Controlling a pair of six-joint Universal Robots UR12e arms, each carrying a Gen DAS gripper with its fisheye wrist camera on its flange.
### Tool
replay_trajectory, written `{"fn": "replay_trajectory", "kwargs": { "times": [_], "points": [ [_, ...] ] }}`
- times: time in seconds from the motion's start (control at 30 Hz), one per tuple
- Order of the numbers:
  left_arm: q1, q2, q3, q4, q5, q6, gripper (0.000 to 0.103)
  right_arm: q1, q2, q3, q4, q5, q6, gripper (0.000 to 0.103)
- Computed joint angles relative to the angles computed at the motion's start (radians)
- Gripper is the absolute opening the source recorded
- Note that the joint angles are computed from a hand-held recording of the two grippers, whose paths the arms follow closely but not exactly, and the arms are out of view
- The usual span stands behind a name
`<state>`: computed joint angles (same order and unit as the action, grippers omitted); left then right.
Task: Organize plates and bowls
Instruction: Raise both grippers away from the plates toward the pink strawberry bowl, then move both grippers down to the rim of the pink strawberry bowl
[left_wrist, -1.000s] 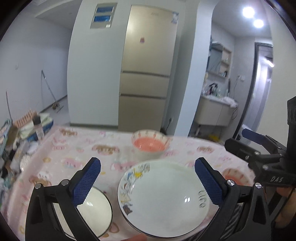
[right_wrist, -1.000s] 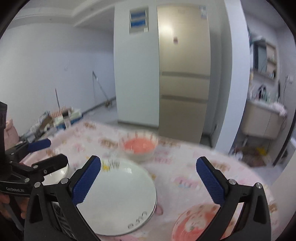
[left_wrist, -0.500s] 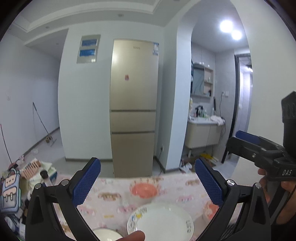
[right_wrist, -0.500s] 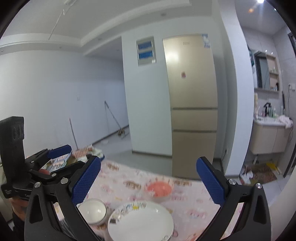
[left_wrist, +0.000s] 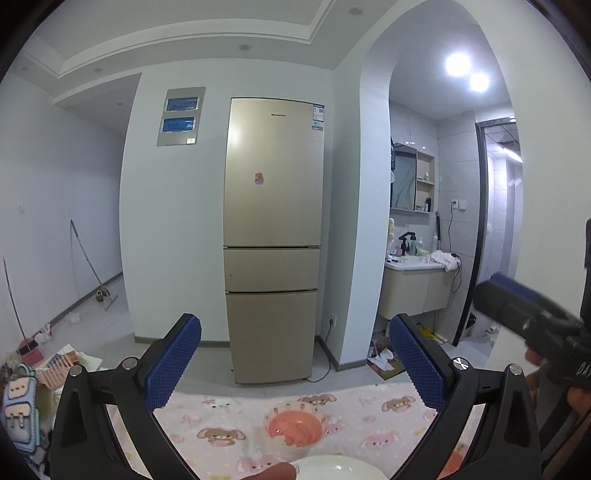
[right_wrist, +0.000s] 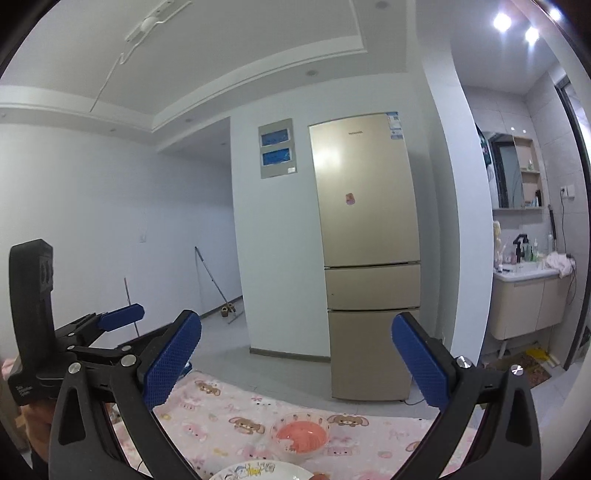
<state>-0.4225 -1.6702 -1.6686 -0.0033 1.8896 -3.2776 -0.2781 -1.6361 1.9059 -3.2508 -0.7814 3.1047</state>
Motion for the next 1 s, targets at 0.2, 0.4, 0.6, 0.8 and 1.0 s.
{"fn": "replay_trajectory", "kwargs": {
  "times": [0.2,0.4,0.6,0.8,1.0],
  "points": [
    [0.028,-0.046,0.023,-0.095,-0.028,-0.047,0.103,0.059,0.011,-0.002,0.162,-0.108,-0.249,0.103],
    [0.051,-0.086,0.036,-0.212,-0.052,-0.106,0.103,0.108,0.063,0.000,0.142,-0.256,-0.371,0.103],
    [0.063,-0.130,0.069,-0.327,-0.053,-0.131,0.103,0.095,0.109,-0.036,0.262,-0.240,-0.314,0.103],
    [0.087,-0.156,0.081,-0.412,-0.144,-0.177,0.103,0.068,0.157,-0.060,0.322,-0.166,-0.182,0.103],
    [0.126,-0.170,0.076,-0.448,-0.290,-0.281,0.103,0.043,0.236,-0.095,0.423,-0.086,-0.049,0.103]
  ]
}}
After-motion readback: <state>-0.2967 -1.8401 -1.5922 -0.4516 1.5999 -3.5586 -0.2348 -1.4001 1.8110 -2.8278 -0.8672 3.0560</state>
